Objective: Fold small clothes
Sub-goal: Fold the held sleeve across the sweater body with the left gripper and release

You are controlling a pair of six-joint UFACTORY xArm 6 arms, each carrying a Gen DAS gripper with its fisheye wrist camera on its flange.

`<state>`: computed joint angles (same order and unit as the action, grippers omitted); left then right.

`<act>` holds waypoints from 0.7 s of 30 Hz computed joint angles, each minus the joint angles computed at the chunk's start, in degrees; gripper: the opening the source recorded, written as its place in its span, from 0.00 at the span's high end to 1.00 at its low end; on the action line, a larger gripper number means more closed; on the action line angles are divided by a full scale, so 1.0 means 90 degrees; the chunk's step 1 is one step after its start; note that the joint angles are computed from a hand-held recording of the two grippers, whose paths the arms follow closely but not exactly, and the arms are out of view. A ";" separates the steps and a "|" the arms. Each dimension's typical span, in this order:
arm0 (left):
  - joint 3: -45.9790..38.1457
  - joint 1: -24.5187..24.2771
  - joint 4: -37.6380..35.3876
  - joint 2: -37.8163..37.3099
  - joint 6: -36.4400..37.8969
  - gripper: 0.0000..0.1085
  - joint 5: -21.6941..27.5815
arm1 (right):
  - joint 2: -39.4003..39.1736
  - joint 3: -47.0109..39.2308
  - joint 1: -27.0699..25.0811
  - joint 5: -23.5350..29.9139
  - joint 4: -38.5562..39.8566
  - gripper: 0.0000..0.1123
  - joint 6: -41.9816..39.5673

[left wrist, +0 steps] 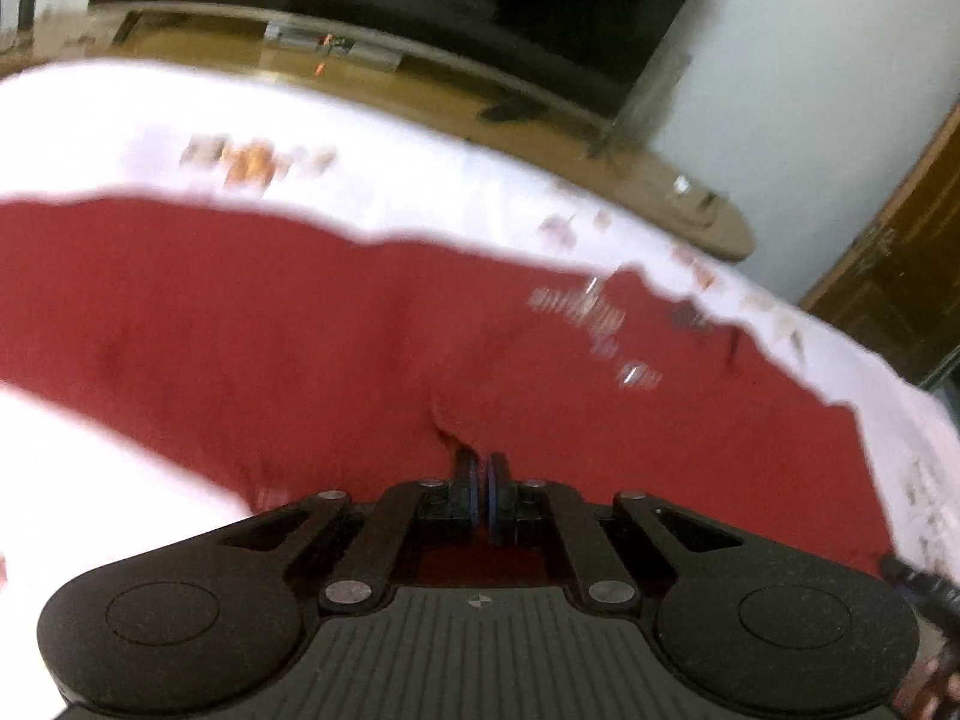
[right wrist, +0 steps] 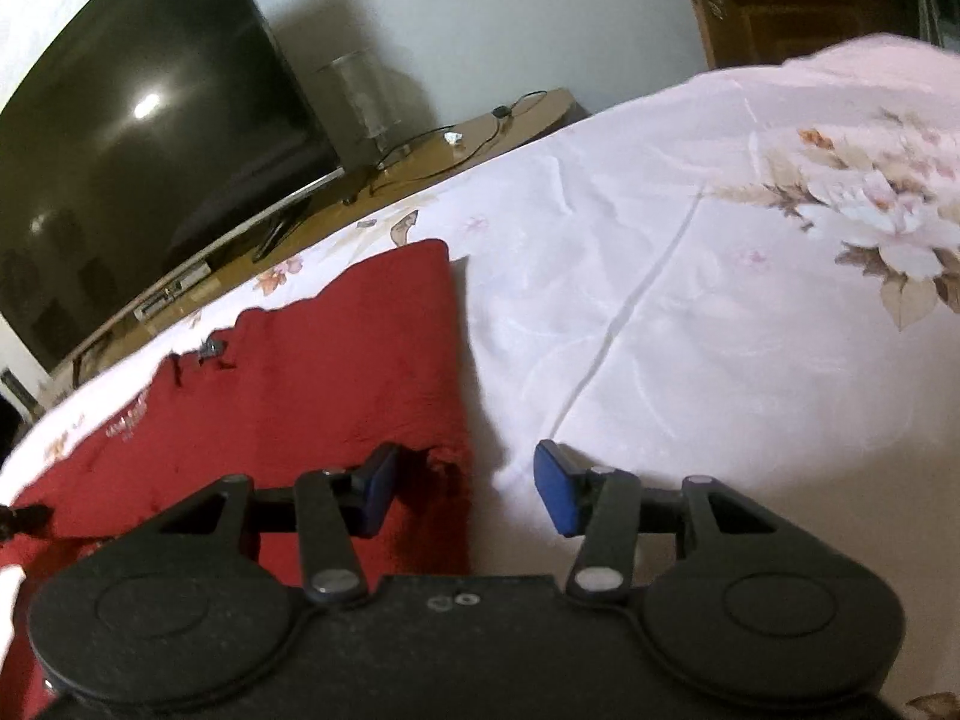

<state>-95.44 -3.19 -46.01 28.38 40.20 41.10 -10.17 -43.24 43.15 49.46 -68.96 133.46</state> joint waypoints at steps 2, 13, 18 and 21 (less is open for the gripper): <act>0.0231 0.0001 -0.0253 -0.0129 0.0120 0.97 -0.0150 | 0.0023 -0.0018 0.0023 0.0038 0.0030 0.58 -0.0152; 0.0457 -0.0082 -0.0445 -0.0193 0.0402 0.97 -0.0511 | -0.0722 0.0360 0.0085 0.0267 -0.0963 0.55 -0.0103; 0.0589 -0.0061 -0.0922 -0.0214 0.0783 0.97 -0.0604 | -0.0329 0.0208 -0.2009 -0.2449 -0.2285 0.46 0.1140; 0.0575 -0.0056 -0.0896 -0.0213 0.0776 0.97 -0.0584 | 0.0322 -0.0239 -0.2768 -0.3496 -0.3044 0.57 0.1864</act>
